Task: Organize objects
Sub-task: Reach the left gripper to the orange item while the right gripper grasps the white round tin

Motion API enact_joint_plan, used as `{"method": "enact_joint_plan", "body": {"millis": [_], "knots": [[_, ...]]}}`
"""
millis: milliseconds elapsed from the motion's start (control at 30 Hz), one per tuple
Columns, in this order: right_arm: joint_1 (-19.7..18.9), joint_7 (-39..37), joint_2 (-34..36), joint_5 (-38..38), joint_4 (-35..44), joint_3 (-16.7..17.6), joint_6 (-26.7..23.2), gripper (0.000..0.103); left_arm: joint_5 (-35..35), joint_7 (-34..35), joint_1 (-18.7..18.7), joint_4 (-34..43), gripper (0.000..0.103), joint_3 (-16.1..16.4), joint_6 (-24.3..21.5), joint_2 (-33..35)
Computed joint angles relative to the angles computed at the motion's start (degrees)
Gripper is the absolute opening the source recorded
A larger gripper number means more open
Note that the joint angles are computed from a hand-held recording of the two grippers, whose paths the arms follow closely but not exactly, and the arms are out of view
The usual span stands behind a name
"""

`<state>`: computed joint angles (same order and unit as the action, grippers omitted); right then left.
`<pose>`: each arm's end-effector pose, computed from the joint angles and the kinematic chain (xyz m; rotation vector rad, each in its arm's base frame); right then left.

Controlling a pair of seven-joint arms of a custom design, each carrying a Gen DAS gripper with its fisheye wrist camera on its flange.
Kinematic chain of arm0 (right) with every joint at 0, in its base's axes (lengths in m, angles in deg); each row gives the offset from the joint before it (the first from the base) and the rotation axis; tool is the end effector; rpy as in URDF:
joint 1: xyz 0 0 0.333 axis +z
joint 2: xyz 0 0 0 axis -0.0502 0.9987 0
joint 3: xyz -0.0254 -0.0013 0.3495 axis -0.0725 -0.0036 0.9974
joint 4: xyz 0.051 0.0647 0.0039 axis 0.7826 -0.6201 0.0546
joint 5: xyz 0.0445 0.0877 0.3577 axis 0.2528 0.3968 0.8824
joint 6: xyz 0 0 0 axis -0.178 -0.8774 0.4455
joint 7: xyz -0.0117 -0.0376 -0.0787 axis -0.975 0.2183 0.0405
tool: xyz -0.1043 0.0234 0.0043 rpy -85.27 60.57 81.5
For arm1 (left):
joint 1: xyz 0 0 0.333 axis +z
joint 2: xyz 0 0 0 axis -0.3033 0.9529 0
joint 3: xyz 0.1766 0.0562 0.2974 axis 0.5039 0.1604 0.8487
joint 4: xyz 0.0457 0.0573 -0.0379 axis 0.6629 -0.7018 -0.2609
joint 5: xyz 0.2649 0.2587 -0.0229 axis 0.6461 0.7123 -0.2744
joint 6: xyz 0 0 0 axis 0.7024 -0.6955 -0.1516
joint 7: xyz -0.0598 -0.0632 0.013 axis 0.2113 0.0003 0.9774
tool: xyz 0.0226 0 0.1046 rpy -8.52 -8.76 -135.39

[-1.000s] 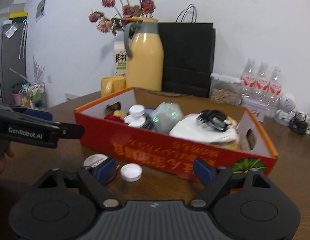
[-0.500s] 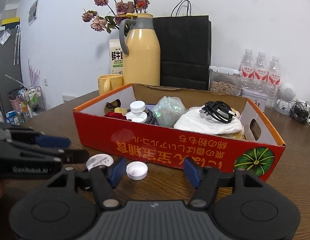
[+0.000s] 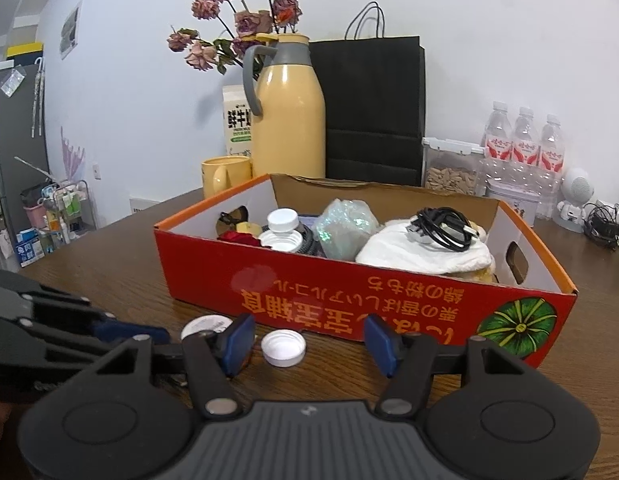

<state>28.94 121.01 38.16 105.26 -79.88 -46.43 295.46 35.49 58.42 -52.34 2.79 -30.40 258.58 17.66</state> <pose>0.5862 0.2883 0.3522 -1.6441 1.3877 -0.8189 0.6289 -0.4913 0.3523 -1.2772 2.1775 -1.0984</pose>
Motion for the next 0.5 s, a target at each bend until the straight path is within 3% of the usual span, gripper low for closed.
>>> {"method": "enact_joint_plan", "body": {"millis": [100, 200, 500], "knots": [[-2.75, 2.48, -0.04, -5.0, -0.14, 2.57, -0.87, 0.06, 1.12, -0.61, -1.63, 0.09, 0.014, 2.2, -0.09, -0.01], [-6.81, 6.67, 0.0, -12.41, 0.38, 5.87, -3.64, 0.06, 1.54, 0.2, -0.75, -0.39, 0.014, 1.09, 0.31, -0.21], [-9.42, 11.76, 1.88, -20.42, 5.65, 7.19, -14.27, 0.057, 1.46, 3.36, 0.25, -1.49, 0.014, 0.09, 1.75, -0.5]]}}
